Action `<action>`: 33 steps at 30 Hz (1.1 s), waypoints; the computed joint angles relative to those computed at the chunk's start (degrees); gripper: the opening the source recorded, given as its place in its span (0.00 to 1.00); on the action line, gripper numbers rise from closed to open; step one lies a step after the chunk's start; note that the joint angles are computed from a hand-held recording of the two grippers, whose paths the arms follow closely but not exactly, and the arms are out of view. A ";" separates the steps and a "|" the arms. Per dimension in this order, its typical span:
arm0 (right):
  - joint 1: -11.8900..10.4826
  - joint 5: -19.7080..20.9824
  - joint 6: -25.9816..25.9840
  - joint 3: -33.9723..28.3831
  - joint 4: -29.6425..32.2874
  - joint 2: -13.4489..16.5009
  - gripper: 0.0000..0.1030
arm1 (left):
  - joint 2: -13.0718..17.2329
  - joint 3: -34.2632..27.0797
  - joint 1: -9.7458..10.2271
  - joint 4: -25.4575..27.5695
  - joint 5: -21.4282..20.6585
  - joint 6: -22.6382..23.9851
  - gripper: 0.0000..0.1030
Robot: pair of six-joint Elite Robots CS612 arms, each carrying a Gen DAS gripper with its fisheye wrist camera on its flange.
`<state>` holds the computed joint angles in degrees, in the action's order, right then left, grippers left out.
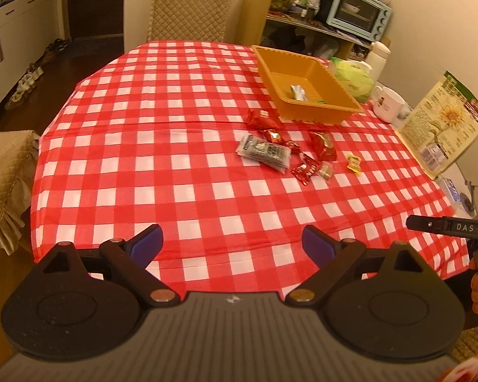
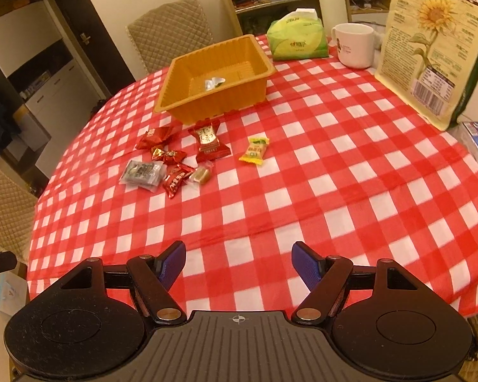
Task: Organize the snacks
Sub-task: 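Withdraw both tools from the tray back toward the remaining snacks, then grasp the yellow-wrapped candy with the right tool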
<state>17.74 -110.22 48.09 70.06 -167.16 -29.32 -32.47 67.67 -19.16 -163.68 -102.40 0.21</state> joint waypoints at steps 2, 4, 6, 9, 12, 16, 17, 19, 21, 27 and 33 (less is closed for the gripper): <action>-0.39 0.50 -0.89 -0.27 -0.03 0.14 0.72 | 0.16 -0.33 -0.11 0.24 0.73 -0.86 0.91; -0.80 1.10 -1.80 -0.51 -0.15 0.30 0.72 | 0.39 -0.79 -0.24 0.45 1.38 -1.73 0.91; -1.24 1.71 -2.61 -0.85 0.23 0.49 0.72 | 0.64 -1.22 -0.41 0.49 2.02 -2.56 0.91; -1.85 2.60 -3.78 -1.50 0.94 0.88 0.72 | 1.05 -1.93 -0.75 0.75 3.15 -3.68 0.90; -2.43 3.34 -5.20 -2.26 1.14 1.44 0.72 | 1.55 -2.84 -1.04 1.48 4.18 -4.85 0.89; -3.23 4.34 -7.59 -3.52 0.64 2.48 0.65 | 2.23 -4.14 -1.33 2.27 5.50 -6.39 0.88; -3.45 4.59 -8.16 -4.02 0.71 2.82 0.60 | 2.40 -4.43 -1.41 2.43 5.88 -6.78 0.88; -3.92 5.08 -8.98 -4.96 0.73 3.48 0.58 | 2.72 -4.99 -1.59 2.64 6.68 -7.46 0.87; -4.39 5.45 -9.83 -6.06 0.96 4.19 0.52 | 3.06 -5.62 -1.76 3.09 7.48 -8.09 0.87; -5.84 6.53 -12.07 -10.12 2.44 6.64 0.41 | 4.04 -7.43 -2.16 4.67 9.18 -9.71 0.86; -6.96 7.20 -12.50 -14.49 4.84 9.23 0.39 | 5.31 -9.56 -2.55 6.51 10.98 -10.98 0.84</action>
